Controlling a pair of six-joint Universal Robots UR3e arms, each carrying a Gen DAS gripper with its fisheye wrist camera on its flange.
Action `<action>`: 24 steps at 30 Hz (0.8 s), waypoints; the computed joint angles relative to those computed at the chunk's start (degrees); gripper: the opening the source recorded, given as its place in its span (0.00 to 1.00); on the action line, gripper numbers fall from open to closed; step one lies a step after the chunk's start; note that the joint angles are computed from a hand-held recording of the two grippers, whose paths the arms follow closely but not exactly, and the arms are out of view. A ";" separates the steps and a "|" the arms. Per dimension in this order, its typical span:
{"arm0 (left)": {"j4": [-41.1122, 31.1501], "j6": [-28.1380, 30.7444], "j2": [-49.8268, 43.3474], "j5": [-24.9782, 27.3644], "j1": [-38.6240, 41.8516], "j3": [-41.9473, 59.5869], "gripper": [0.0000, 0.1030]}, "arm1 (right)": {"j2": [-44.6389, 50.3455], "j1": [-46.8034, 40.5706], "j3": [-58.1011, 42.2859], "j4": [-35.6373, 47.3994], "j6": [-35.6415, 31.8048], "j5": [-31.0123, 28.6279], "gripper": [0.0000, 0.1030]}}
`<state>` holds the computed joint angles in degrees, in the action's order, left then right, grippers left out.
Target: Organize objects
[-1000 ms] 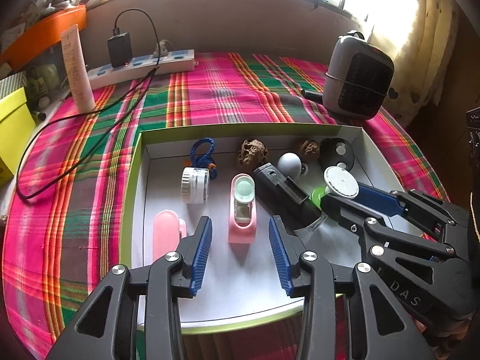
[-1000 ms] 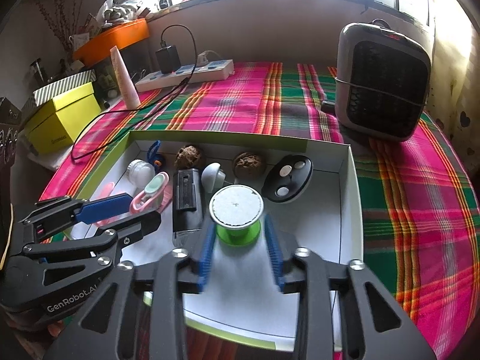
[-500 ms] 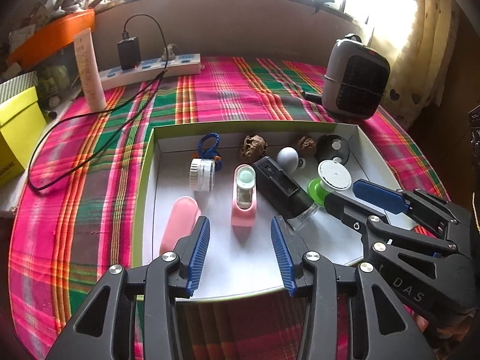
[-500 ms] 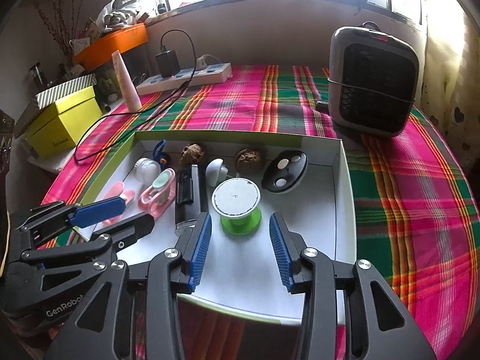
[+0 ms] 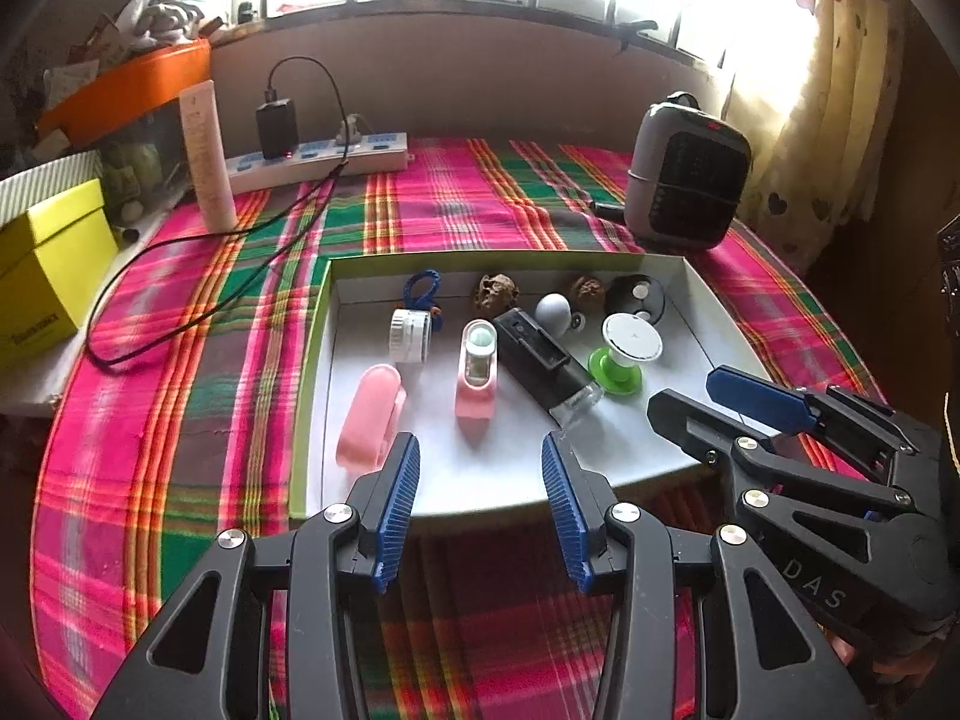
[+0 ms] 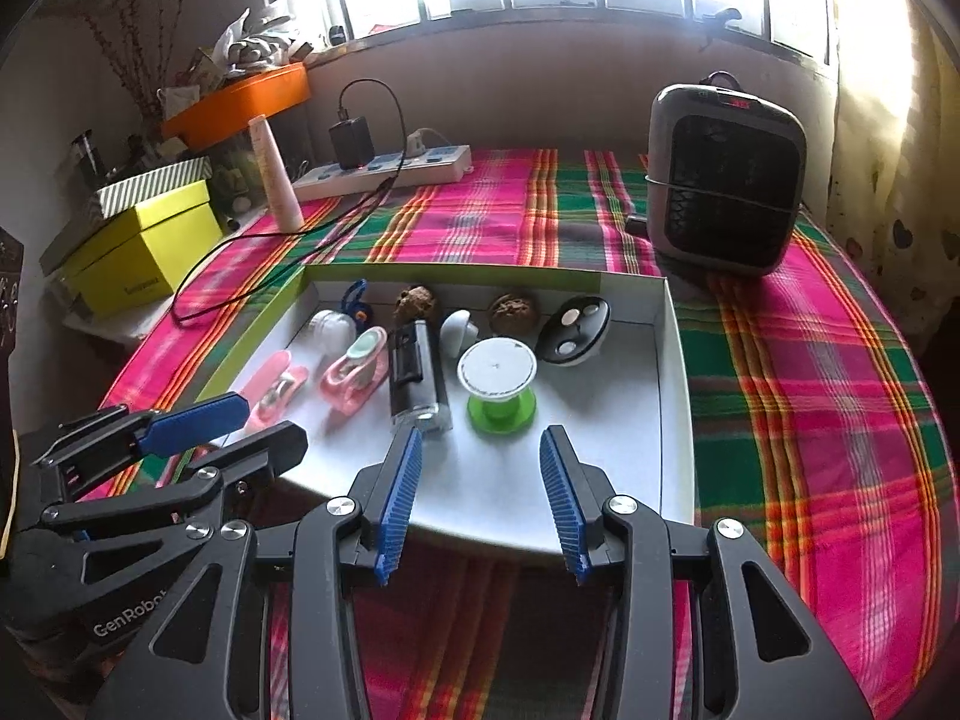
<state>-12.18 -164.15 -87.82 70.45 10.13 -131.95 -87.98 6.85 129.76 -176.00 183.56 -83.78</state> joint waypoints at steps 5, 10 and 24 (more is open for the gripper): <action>-0.77 0.71 5.03 -1.00 1.31 -3.90 0.40 | -2.04 1.65 1.54 0.15 0.69 -1.98 0.41; -2.31 1.83 10.12 -1.69 2.95 -7.90 0.40 | -4.55 3.39 3.93 0.08 1.64 -4.07 0.42; -3.02 3.60 18.55 -0.12 5.00 -17.54 0.41 | -7.52 7.16 9.90 1.36 4.82 -8.93 0.42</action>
